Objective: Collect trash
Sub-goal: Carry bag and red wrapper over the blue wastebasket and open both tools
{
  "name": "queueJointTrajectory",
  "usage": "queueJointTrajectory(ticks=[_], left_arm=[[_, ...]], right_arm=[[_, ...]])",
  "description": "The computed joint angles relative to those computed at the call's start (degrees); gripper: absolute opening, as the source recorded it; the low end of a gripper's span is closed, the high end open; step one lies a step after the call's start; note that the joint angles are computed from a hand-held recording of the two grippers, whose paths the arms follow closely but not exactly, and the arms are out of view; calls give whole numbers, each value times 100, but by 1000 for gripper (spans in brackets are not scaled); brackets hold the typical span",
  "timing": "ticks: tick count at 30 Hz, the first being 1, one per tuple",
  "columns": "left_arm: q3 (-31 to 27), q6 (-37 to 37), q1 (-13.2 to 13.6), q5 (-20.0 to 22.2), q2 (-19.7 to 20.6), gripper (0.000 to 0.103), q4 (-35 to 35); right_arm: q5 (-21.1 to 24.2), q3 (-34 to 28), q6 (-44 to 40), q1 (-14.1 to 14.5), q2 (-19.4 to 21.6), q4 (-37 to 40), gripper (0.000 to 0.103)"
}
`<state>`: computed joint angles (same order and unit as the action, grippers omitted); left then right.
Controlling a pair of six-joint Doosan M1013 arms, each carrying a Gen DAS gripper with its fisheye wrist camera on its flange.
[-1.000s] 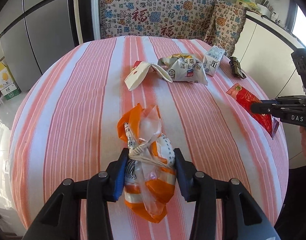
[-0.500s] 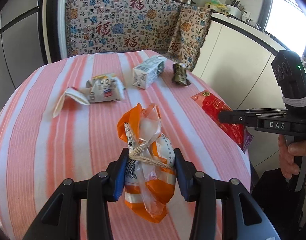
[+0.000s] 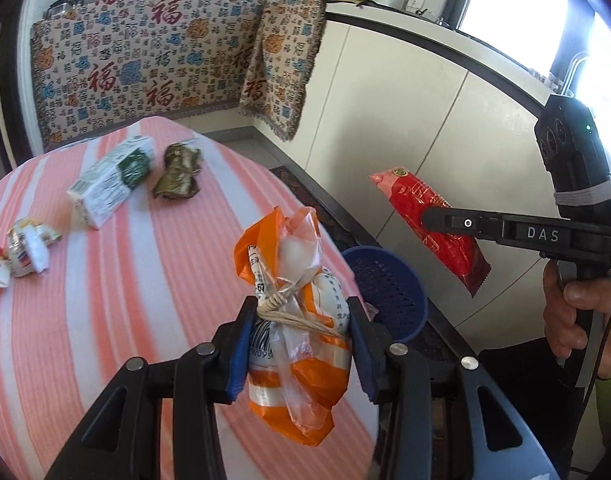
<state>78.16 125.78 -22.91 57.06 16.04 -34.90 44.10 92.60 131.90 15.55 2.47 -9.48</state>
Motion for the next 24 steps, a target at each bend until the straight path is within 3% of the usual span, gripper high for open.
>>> queueJointTrajectory(ticks=[6,14,24], left_arm=[[-226,6,-529,81,208,44,9],[-503,-84,-1057,114,612,44,79],[-810,-325,-1452,135,1135,44,483]], right_arm=[[149,448,242,-438,-341,-114,8],[160,915,242,-1022,-509,88,8],[-98,1331,135,-1521,-521,436,8]])
